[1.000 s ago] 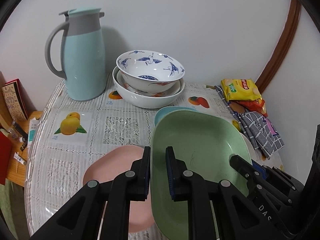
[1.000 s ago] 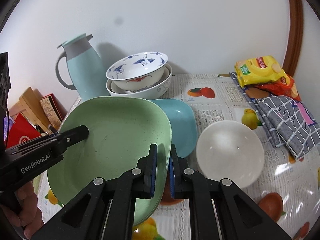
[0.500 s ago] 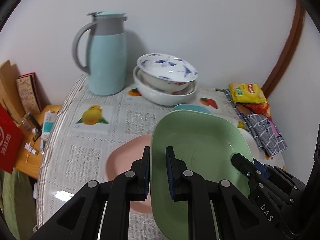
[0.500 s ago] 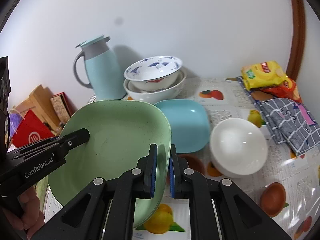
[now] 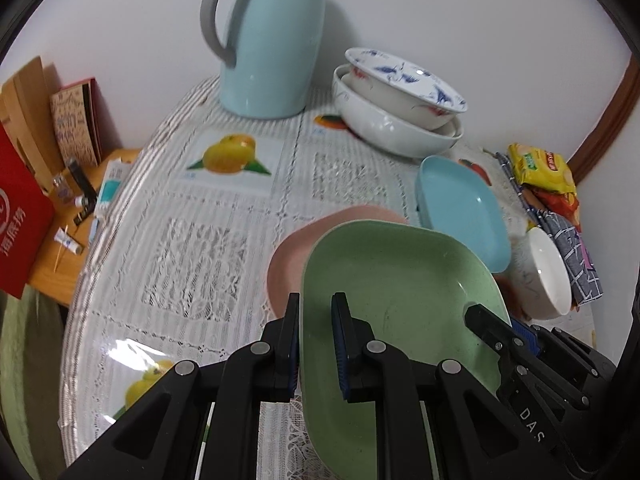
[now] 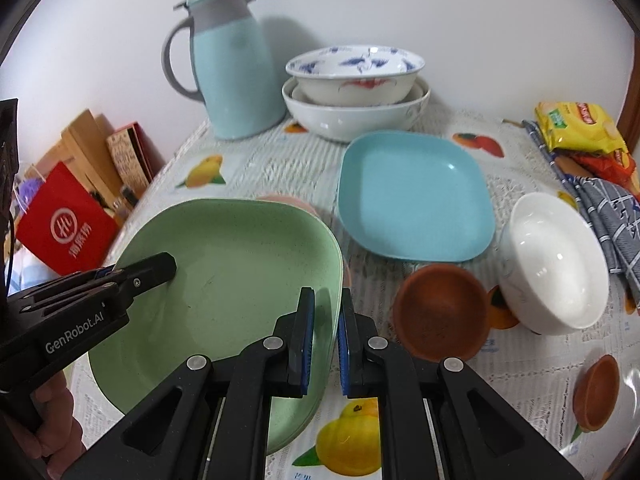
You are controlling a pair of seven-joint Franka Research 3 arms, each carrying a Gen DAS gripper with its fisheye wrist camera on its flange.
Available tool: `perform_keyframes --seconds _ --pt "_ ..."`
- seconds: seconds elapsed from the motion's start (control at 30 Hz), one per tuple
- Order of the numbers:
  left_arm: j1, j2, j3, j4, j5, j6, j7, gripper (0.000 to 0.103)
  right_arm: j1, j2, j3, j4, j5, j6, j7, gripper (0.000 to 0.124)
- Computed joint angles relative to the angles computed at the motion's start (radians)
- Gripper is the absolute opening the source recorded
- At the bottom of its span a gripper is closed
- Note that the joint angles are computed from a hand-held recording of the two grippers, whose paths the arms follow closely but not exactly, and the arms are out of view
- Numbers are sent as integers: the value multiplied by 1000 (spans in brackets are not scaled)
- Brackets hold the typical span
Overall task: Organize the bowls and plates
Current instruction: 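Lift the green plate with the right tool and carry it over the pink plate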
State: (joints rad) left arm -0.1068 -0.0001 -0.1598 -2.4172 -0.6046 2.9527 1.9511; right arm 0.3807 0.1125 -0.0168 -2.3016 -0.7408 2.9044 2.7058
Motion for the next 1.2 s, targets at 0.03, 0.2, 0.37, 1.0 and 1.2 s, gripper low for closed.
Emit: perform_keyframes --seconds 0.03,0.2,0.37,1.0,1.2 --pt "1 8 0 4 3 -1 -2 14 -1 10 1 8 6 -4 -12 11" --pt "19 48 -18 29 2 0 -11 14 12 51 -13 60 15 -41 -67 11" --pt "45 84 -45 51 21 16 -35 14 25 95 -31 116 14 -73 -119 11" --pt "104 80 -84 64 -111 -74 130 15 84 196 -120 216 26 -30 -235 18" --pt "77 54 -52 56 -142 -128 164 29 94 205 -131 223 65 2 -283 23"
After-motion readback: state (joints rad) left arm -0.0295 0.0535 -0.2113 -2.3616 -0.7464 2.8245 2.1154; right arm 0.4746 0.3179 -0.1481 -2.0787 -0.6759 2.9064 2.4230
